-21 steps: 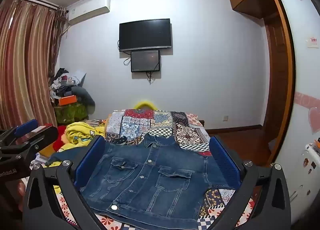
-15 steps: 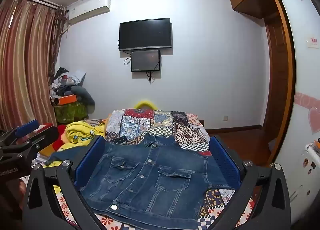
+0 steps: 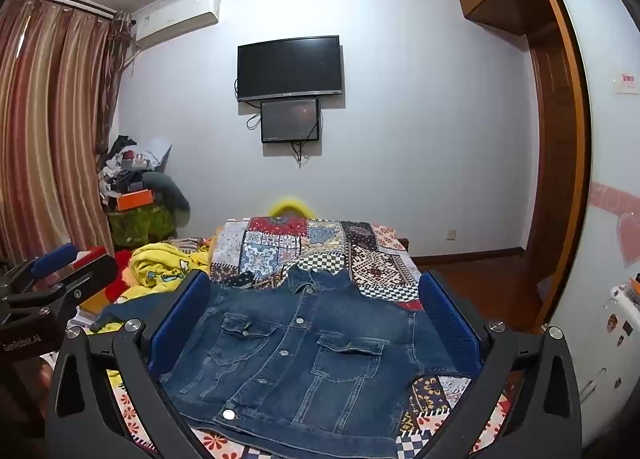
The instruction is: Fold large clothes
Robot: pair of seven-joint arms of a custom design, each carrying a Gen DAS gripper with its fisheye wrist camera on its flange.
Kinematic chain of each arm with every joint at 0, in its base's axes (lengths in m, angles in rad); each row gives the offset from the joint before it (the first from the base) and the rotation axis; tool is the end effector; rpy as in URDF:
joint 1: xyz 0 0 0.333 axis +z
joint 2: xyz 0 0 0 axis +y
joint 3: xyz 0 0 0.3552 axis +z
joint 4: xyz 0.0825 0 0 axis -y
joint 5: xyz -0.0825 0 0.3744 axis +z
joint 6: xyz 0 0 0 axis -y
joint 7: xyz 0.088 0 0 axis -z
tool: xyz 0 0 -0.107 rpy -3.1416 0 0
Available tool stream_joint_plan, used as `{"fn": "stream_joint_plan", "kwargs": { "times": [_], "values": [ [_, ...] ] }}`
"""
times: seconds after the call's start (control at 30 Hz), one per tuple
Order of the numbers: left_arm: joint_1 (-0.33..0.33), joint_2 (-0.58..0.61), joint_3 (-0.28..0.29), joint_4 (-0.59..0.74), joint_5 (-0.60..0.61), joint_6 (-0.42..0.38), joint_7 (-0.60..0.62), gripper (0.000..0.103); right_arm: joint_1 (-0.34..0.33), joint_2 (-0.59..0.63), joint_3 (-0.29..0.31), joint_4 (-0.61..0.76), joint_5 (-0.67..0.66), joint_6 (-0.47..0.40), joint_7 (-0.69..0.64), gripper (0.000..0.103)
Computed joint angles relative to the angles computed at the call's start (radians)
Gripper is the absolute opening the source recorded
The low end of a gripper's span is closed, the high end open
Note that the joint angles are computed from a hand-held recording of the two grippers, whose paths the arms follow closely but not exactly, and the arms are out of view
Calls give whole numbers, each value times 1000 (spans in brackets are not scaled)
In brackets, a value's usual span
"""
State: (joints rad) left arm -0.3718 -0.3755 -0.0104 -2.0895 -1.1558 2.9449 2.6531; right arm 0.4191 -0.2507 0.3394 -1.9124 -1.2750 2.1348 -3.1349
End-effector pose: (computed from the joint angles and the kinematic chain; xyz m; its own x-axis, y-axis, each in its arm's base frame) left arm 0.4426 -0.1147 0.7308 -0.5135 -0.8522 0.1004 -0.2388 0.0296 -0.9706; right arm 0.3784 0.3381 0.7164 -0.2785 -0.9599 -0.0307 -0.2156 0.0937 -0.9720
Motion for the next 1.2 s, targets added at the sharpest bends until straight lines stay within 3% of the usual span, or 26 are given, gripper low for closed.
{"fn": "stream_joint_plan", "kwargs": {
  "times": [1.2],
  "values": [
    [-9, 13, 0, -1, 30, 25, -24, 103, -16, -16, 1, -15, 11, 14, 7, 103]
  ]
}}
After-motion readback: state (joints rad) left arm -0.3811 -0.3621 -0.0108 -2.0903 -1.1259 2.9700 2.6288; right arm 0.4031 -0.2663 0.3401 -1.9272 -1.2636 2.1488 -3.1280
